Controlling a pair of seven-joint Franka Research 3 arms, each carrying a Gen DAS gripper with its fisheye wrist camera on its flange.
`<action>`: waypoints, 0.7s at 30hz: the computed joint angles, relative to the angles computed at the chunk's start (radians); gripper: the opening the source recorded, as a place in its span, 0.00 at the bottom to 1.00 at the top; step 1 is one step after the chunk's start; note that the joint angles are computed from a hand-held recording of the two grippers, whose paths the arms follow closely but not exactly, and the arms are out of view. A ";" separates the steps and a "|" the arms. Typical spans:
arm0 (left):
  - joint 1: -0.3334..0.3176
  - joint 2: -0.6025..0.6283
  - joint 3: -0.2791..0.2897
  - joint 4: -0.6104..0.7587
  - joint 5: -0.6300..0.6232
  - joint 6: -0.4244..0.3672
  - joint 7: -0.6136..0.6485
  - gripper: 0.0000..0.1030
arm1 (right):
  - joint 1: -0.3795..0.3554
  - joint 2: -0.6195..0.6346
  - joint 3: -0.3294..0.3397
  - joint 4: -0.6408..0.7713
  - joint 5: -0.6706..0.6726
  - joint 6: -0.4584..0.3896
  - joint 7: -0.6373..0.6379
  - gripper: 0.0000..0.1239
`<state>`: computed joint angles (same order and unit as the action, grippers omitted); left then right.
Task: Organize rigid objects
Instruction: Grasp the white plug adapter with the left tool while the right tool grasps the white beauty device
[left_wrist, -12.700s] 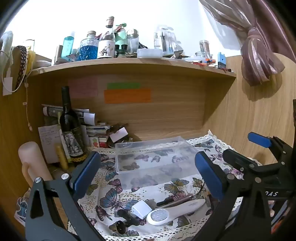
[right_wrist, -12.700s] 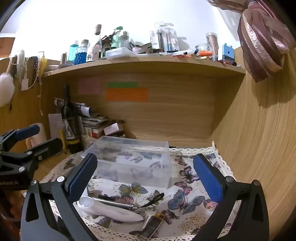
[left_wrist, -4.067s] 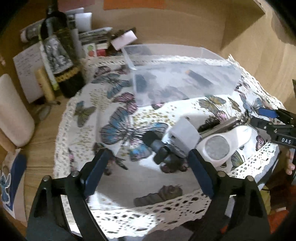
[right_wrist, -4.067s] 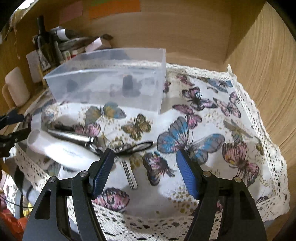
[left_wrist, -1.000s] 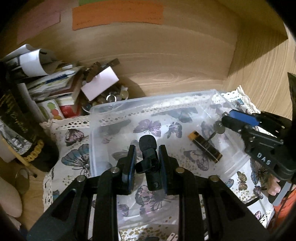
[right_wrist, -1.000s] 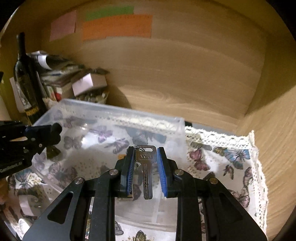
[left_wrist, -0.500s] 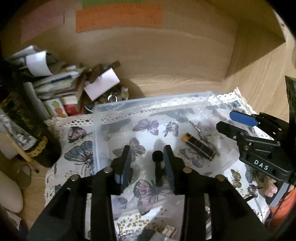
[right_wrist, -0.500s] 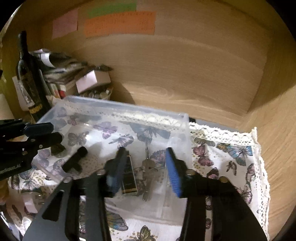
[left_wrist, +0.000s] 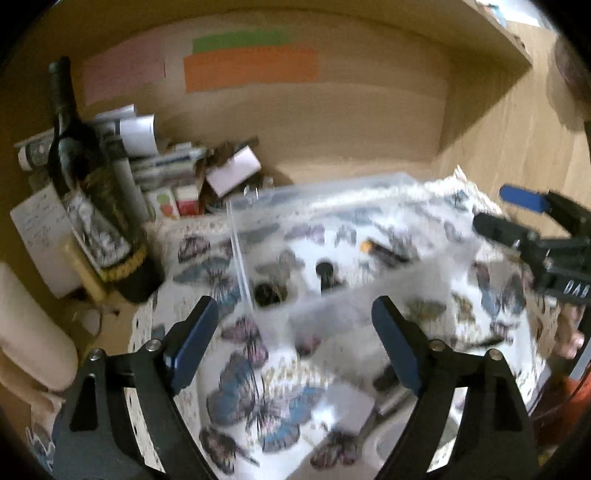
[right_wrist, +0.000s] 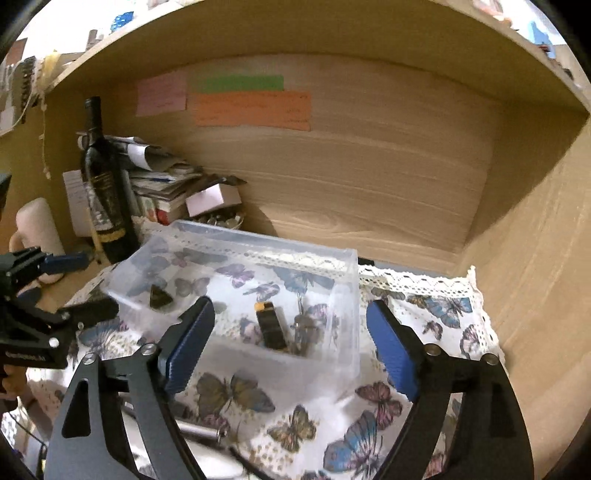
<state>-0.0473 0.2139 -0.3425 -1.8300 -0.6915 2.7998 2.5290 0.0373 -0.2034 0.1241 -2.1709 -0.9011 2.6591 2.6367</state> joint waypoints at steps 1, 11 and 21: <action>0.004 -0.005 0.000 -0.012 -0.001 -0.006 0.007 0.83 | 0.002 -0.010 0.002 -0.014 0.003 -0.004 0.004 0.67; 0.016 -0.001 0.034 -0.058 0.027 -0.144 -0.006 0.83 | 0.014 -0.068 0.033 -0.139 0.124 0.006 -0.020 0.68; 0.001 0.027 0.045 -0.022 0.082 -0.242 -0.056 0.40 | 0.030 -0.086 0.051 -0.187 0.232 0.037 -0.105 0.68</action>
<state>-0.0464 0.2409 -0.2975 -1.8522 -0.6098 2.5574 2.4735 0.0668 -0.2896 0.1754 -2.3582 -0.6689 2.6964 2.5316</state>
